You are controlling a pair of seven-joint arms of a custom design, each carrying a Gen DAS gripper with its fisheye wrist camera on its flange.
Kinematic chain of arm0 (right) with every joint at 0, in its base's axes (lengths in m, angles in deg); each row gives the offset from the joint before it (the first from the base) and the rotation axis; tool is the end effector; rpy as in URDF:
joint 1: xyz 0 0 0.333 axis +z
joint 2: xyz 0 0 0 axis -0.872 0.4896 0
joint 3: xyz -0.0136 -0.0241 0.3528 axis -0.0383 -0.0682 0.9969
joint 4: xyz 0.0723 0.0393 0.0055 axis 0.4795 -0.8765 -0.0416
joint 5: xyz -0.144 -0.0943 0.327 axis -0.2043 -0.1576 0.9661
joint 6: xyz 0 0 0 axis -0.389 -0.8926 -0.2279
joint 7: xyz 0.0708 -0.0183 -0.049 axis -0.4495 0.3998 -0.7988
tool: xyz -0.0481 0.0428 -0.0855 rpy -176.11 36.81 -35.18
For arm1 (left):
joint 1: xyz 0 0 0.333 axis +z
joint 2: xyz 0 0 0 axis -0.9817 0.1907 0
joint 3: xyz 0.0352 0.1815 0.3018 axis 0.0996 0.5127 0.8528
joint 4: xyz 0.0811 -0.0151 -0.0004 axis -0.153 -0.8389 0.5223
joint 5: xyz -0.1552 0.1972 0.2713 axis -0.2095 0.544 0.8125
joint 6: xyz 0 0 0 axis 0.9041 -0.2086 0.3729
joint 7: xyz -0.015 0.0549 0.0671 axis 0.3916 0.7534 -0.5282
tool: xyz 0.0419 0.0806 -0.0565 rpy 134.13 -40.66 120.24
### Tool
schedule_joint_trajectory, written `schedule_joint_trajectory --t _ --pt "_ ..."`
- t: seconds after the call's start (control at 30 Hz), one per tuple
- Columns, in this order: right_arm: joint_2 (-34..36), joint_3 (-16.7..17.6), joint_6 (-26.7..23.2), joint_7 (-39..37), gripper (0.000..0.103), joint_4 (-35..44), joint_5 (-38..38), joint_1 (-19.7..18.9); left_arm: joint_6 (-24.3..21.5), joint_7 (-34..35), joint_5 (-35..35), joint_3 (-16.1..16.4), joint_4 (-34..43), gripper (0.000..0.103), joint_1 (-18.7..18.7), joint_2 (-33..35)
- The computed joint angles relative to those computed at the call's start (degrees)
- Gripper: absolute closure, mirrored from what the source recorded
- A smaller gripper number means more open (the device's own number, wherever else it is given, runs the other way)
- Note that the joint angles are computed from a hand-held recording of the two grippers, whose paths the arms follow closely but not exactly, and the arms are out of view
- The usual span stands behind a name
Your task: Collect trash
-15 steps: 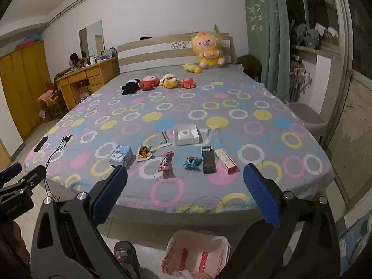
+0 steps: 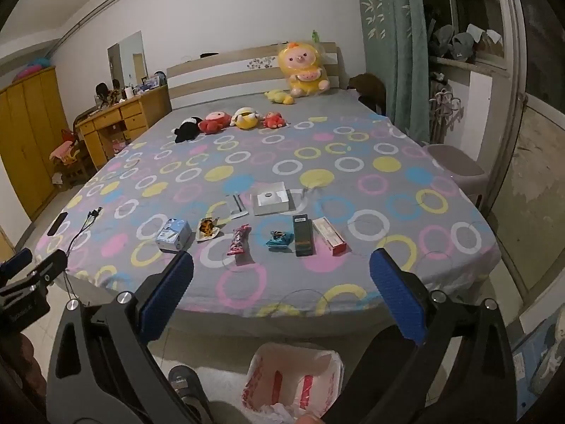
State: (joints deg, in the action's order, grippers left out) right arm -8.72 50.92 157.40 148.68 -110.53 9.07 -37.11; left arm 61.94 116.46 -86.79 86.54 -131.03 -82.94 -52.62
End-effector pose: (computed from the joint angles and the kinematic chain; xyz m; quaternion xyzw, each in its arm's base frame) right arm 0.3680 0.3187 0.7630 -0.4883 0.7435 -0.3325 0.3132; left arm 0.4469 -0.0577 0.7721 -0.5453 0.7010 -0.3556 0.2911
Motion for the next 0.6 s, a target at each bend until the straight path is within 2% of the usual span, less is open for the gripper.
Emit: schedule_joint_trajectory --t 0.13,0.6 --pt "0.9 -0.1 0.2 -1.0 0.005 1.2 0.2 0.2 1.1 -0.2 1.1 -0.3 -0.9 0.007 0.5 -0.4" --pt "2.4 -1.1 1.2 -2.5 0.005 2.4 0.8 1.4 0.8 -0.6 1.8 0.4 -0.7 0.007 1.2 -0.3"
